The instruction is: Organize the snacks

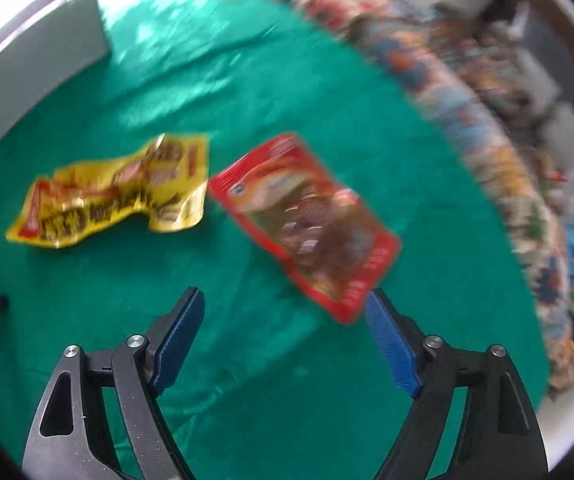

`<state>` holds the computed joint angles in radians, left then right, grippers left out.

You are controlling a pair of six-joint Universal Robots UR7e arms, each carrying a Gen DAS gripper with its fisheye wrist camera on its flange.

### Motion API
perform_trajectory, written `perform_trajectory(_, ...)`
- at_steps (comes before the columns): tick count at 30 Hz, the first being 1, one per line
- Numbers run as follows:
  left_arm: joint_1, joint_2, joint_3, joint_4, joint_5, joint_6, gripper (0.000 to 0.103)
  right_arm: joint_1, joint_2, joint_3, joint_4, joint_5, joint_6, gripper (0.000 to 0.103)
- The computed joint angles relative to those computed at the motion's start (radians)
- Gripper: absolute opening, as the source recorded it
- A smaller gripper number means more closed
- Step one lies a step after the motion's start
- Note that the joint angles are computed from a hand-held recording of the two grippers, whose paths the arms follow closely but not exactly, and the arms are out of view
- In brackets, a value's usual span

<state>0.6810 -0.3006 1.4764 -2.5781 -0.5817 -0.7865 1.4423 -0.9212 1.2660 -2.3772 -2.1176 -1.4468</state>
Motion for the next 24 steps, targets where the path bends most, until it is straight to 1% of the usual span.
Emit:
perform_trajectory(1,0.000,0.000,0.000,0.000,0.000,0.000,0.103,-0.001,0.018,-0.002,-0.039,0.007,-0.033,0.084)
perform_trajectory(2,0.000,0.000,0.000,0.000,0.000,0.000,0.103,-0.005,0.019,-0.005,-0.045,0.055,-0.023,0.084)
perform_trajectory(3,0.000,0.000,-0.001,0.002,0.000,-0.001,0.103,-0.002,0.044,-0.027,-0.075,0.075,0.011,0.084)
perform_trajectory(4,0.000,0.000,-0.001,0.002,0.000,-0.001,0.103,0.000,0.071,-0.066,-0.064,0.091,0.064,0.084)
perform_trajectory(6,-0.001,0.000,-0.001,0.003,0.000,-0.002,0.103,-0.004,0.117,-0.150,0.061,0.136,0.211,0.085)
perform_trajectory(7,0.000,0.000,-0.001,0.003,0.000,-0.002,0.103,-0.006,0.129,-0.178,0.100,0.157,0.259,0.083)
perform_trajectory(8,0.000,0.000,-0.001,0.003,0.000,-0.002,0.103,-0.008,0.137,-0.196,0.113,0.172,0.287,0.075)
perform_trajectory(9,0.000,0.000,-0.001,0.003,0.000,-0.002,0.103,-0.007,0.135,-0.186,0.087,0.184,0.313,0.070)
perform_trajectory(11,0.000,0.000,-0.001,0.003,0.000,-0.002,0.103,-0.006,0.129,-0.192,0.103,0.182,0.418,0.066)
perform_trajectory(12,0.000,0.000,-0.001,0.003,0.000,-0.002,0.103,0.002,0.139,-0.209,0.107,0.173,0.453,0.064)
perform_trajectory(13,0.000,0.000,-0.001,0.003,0.000,-0.002,0.103,0.001,0.126,-0.206,0.121,0.182,0.500,0.054)
perform_trajectory(14,0.000,0.000,-0.001,0.003,0.000,-0.002,0.103,-0.003,0.111,-0.211,0.156,0.204,0.545,0.031)
perform_trajectory(15,0.000,0.000,-0.001,0.003,0.000,-0.002,0.103,-0.013,0.103,-0.243,0.232,0.234,0.615,0.018)
perform_trajectory(16,0.000,0.000,-0.001,0.004,0.000,-0.003,0.103,-0.022,0.084,-0.254,0.275,0.267,0.681,0.015)
perform_trajectory(17,0.000,0.000,-0.001,0.003,0.000,-0.002,0.103,-0.033,0.090,-0.306,0.348,0.294,0.733,0.013)
perform_trajectory(18,0.000,0.000,-0.001,0.004,0.000,-0.003,0.103,-0.047,0.071,-0.316,0.413,0.321,0.789,0.013)
perform_trajectory(20,0.000,0.000,-0.001,0.004,0.000,-0.003,0.103,-0.080,0.033,-0.322,0.506,0.354,0.888,0.009)
perform_trajectory(21,0.000,0.000,-0.001,0.004,0.000,-0.003,0.103,-0.101,0.011,-0.322,0.556,0.398,0.935,0.008)
perform_trajectory(22,0.000,0.000,-0.001,0.004,0.000,-0.003,0.103,-0.132,-0.016,-0.324,0.621,0.473,0.984,0.006)
perform_trajectory(23,0.000,0.000,-0.001,0.004,0.000,-0.003,0.103,-0.153,-0.024,-0.341,0.673,0.529,1.015,0.006)
perform_trajectory(24,-0.001,0.000,-0.001,0.004,-0.001,-0.003,0.103,-0.179,-0.051,-0.329,0.715,0.591,1.046,0.006)
